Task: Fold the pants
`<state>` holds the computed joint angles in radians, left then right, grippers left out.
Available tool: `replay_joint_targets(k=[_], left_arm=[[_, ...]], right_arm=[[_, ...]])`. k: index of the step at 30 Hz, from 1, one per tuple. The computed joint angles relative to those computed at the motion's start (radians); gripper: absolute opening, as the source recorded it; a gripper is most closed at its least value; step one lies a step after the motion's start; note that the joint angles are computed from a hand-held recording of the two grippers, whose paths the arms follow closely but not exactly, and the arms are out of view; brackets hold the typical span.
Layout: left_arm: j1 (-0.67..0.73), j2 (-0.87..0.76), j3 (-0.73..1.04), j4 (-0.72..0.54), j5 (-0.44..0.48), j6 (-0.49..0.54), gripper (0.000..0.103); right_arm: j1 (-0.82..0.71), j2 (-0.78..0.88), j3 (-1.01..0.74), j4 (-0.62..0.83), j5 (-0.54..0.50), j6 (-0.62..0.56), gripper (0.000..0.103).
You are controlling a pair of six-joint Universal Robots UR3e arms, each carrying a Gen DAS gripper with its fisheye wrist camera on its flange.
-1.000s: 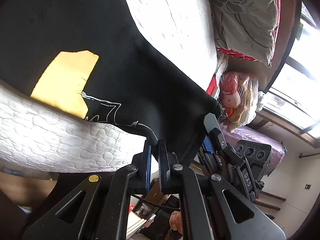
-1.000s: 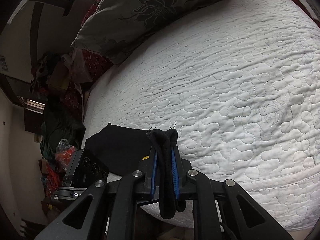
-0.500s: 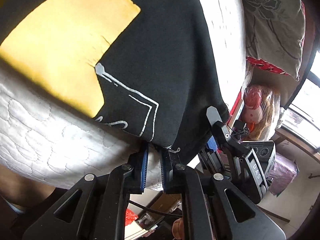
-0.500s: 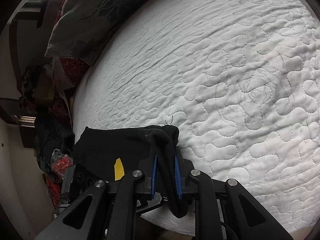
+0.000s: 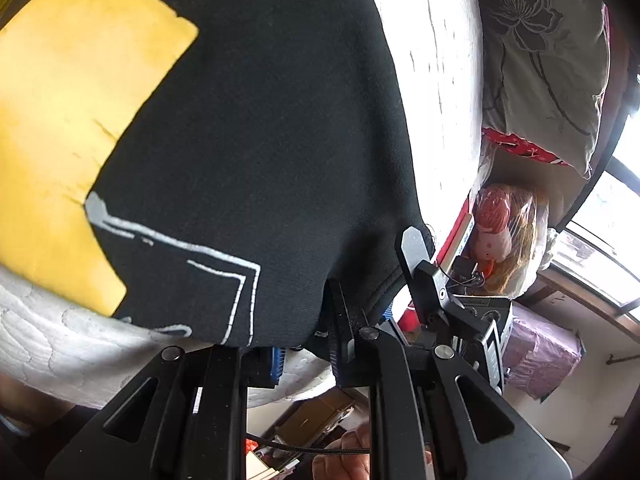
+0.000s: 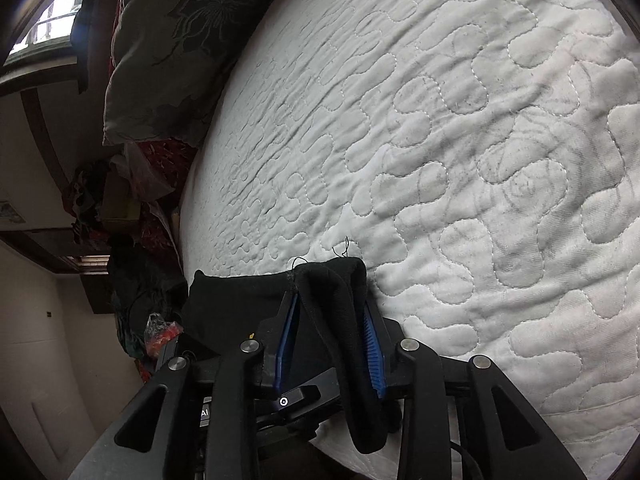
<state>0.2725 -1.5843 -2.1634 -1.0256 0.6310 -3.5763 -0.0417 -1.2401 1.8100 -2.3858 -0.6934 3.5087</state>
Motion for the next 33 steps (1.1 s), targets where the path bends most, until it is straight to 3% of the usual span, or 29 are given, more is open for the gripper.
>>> replay_joint_targets(k=[8, 9, 11, 19, 27, 33], left_arm=[[0.039, 0.014, 0.039, -0.198, -0.051, 0.136, 0.008], [0.037, 0.006, 0.057, -0.237, -0.060, 0.156, 0.008], [0.044, 0.012, 0.083, -0.319, -0.081, 0.201, 0.008], [0.123, 0.123, 0.157, -0.628, -0.120, 0.383, 0.008], [0.377, 0.203, 0.223, -1.090, -0.095, 0.719, 0.008], [0.594, 0.181, 0.265, -1.254, -0.037, 0.878, 0.008]], right_arm=[[-0.039, 0.011, 0.065, -0.057, 0.064, 0.007, 0.030], [-0.034, 0.001, 0.058, -0.038, 0.035, -0.018, 0.022], [-0.021, -0.022, 0.037, -0.004, -0.023, -0.050, 0.017], [0.035, -0.152, -0.029, 0.080, -0.112, -0.057, 0.014], [0.134, -0.132, -0.221, 0.158, -0.162, 0.024, 0.014], [0.284, 0.046, -0.514, 0.199, -0.208, 0.122, 0.014]])
